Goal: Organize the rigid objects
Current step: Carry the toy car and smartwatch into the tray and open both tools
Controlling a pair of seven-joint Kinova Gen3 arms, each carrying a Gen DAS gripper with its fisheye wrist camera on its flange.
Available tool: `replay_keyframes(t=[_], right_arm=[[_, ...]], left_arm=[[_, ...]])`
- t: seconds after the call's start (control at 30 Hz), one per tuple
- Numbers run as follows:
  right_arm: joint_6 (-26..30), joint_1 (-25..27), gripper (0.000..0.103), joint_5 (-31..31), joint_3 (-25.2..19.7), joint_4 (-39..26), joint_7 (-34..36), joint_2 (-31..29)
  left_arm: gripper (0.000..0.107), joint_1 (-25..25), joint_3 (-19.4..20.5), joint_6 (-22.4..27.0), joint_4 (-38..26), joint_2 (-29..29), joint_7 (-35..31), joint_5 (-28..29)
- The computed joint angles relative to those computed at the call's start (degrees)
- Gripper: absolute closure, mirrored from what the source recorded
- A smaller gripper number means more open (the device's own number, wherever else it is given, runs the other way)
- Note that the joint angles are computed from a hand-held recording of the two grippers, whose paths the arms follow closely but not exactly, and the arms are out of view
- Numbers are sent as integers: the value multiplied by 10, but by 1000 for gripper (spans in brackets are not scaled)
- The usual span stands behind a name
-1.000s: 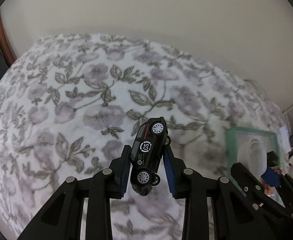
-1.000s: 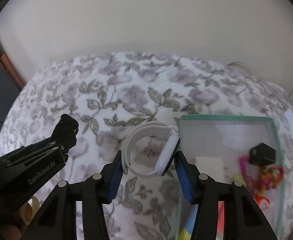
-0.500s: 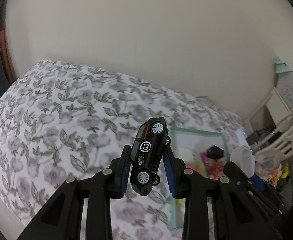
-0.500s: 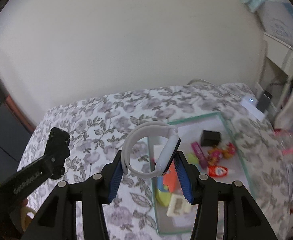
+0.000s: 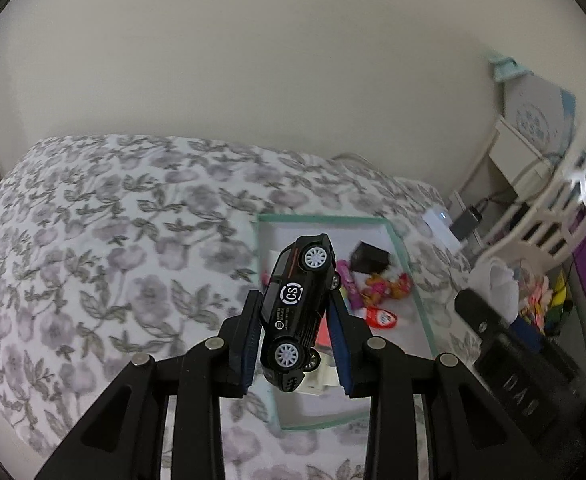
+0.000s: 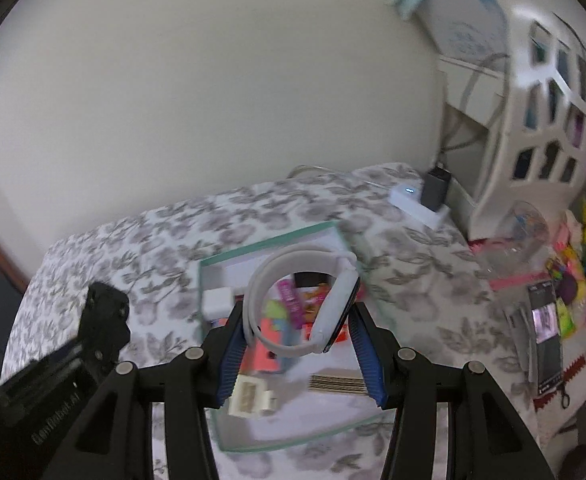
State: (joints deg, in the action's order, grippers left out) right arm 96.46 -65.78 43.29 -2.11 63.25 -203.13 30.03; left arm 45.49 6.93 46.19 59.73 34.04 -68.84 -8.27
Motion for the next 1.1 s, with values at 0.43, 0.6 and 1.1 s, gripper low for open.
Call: replay_keyframes(t=[0.43,0.6,1.1], right_arm=[[-37,47,50,-42,-40,127,-76,-47],[-78,69,50,-72,-44,136,-57,-36],[-177,101,49,-139,-35,183,-46,-27]], left_arm=[[74,24,7,60,-86,85,-41,16],[74,34,-4,78,-102,110,-51,14],[74,42,-10,109,-127,139,-63,16]])
